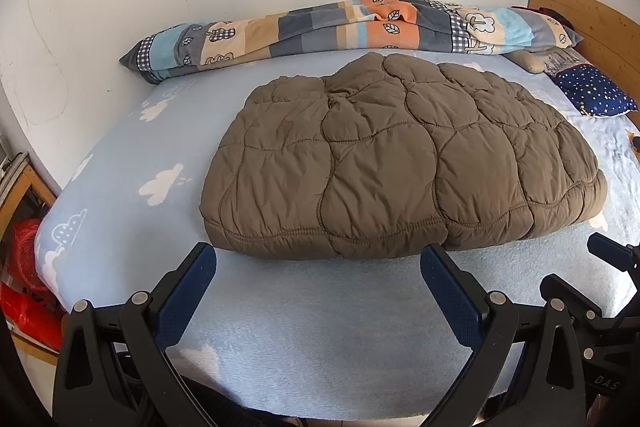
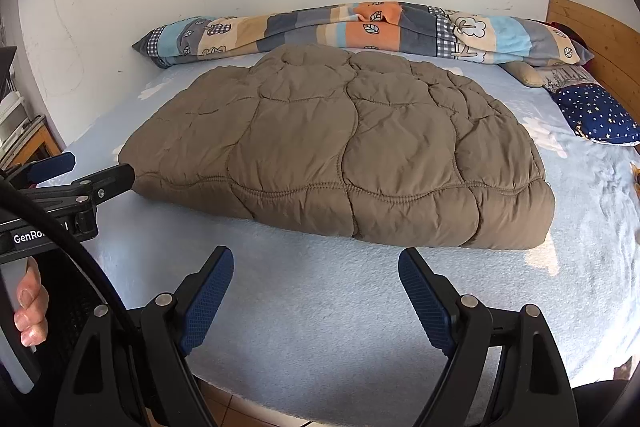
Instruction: Fold large clothes
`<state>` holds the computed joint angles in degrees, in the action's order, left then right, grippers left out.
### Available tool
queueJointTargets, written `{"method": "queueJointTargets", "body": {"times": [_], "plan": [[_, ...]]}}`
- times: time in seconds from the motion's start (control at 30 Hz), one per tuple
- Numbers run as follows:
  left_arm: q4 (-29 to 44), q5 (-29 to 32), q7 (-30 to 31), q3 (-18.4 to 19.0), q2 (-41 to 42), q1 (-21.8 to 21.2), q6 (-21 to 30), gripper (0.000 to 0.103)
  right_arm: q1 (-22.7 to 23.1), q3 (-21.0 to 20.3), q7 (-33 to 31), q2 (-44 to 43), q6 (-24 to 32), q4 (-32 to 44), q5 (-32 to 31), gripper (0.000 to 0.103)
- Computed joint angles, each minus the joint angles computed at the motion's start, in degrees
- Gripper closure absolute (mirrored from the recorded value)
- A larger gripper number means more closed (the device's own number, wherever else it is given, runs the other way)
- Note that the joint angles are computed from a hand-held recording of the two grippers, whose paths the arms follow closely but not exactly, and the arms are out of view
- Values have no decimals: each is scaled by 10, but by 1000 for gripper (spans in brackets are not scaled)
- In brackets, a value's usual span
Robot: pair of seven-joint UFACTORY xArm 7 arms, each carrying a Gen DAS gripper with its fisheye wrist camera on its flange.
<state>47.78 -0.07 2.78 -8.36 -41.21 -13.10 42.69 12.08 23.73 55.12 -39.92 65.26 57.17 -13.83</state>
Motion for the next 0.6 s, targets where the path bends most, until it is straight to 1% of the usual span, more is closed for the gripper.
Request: {"method": "queueJointTargets", "body": {"times": [0.6], "plan": [[0, 1, 3, 1, 1, 0, 3, 1, 2, -1, 0, -2, -1, -2, 1, 15]]}}
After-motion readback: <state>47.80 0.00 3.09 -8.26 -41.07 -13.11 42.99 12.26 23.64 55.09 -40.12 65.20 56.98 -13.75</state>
